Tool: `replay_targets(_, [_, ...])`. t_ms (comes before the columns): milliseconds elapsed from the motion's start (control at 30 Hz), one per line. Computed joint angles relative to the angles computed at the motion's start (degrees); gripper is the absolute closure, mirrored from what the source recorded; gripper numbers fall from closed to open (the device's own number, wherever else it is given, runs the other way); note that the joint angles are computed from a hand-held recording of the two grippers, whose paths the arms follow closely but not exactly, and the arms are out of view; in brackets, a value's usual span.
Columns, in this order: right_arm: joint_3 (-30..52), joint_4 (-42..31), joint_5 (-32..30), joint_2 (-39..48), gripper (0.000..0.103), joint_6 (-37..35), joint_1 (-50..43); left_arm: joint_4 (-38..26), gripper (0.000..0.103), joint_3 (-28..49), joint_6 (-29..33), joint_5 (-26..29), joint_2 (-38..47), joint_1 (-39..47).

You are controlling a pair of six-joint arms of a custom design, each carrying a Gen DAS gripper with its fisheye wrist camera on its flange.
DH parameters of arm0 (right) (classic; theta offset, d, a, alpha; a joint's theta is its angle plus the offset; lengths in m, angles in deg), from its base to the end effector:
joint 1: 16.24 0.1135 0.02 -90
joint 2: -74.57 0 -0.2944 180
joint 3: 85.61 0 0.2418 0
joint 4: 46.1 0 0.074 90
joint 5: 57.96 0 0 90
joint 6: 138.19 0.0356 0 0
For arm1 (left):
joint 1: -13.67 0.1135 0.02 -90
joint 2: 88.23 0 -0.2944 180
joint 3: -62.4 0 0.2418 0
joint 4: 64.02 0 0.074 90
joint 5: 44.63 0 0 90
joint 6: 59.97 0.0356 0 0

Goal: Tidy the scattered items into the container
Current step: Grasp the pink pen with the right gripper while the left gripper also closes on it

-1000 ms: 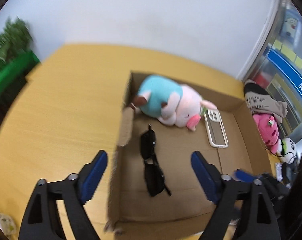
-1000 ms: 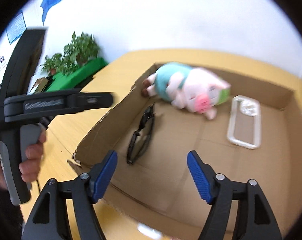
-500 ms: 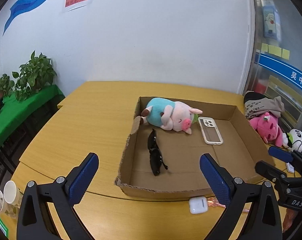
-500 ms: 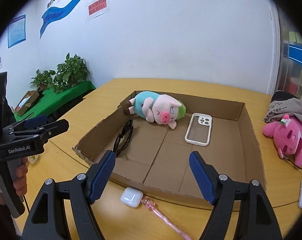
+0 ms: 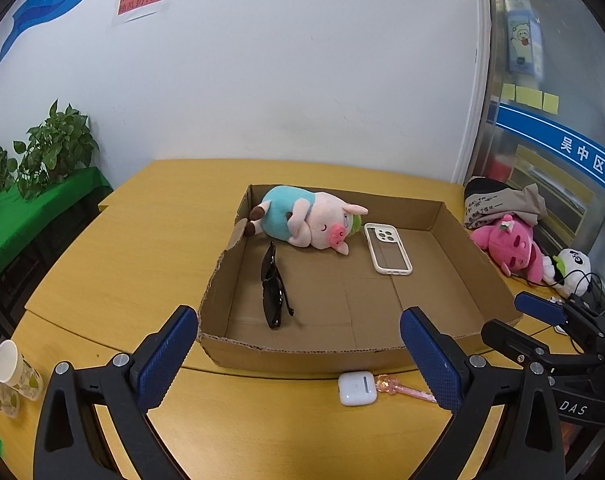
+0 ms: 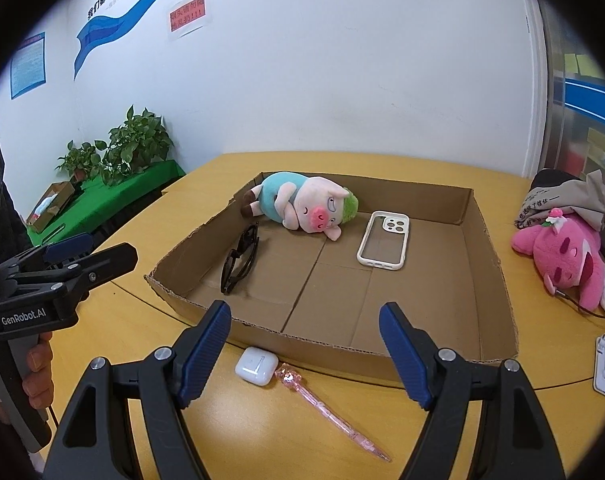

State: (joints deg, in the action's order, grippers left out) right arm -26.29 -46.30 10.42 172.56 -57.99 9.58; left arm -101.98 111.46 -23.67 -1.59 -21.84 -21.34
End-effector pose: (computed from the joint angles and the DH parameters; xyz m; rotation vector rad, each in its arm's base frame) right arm 0.2941 0.1569 0.1867 -0.8821 2.0752 0.5743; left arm 0.1696 -0.0871 0.2304 -0.6381 2.0774 0.1984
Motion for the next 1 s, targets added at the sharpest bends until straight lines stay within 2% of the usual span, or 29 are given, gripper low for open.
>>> replay_targets(167, [-2.2, 0.8, -0.3, -1.6, 0.026, 0.1, -1.0, -0.4, 0.000, -0.6, -1.8, 0.7, 0.7, -1.0])
replay_targets(333, [-3.2, 0.8, -2.6, -1.1, 0.026, -0.9, -3.9, 2.7, 0.000, -2.6, -2.5, 3.9, 2.5, -1.0])
replay_targets(533, [-3.3, -2.8, -6.9, 3.5, 0.026, -9.2, -8.1, 10.5, 0.000, -5.6, -2.1, 10.9, 7.8, 0.0])
replay_targets(700, [-0.5, -5.7, -4.1, 13.4, 0.027, -16.0, -7.4, 18.6, 0.000, -6.1, -2.1, 17.1, 15.1, 0.8])
replay_targets(800, [1.8, -5.0, -0.5, 19.1, 0.041, -17.1, -5.9, 21.8, 0.000, -5.3, -2.2, 20.3, 19.3, 1.3])
replay_targets(867, [3.1, -4.4, 1.9, 21.9, 0.060, -17.4, -4.9, 24.4, 0.001, -4.9, -2.7, 23.3, 22.4, 2.3])
replay_targets(900, [3.4, -4.2, 2.7, 22.7, 0.063, -17.5, -4.6, 25.4, 0.001, -4.8, -3.1, 24.6, 23.4, 2.9])
replay_targets(967, [2.5, -2.2, 4.6, 22.8, 0.079, -18.5, -4.5, 28.3, 0.002, -4.6, -3.3, 27.7, 25.9, 4.0])
replay_targets(1000, [2.3, -2.4, 4.8, 22.7, 0.081, -18.9, -4.6, 29.5, 0.003, -4.0, -3.3, 29.3, 27.8, 4.5])
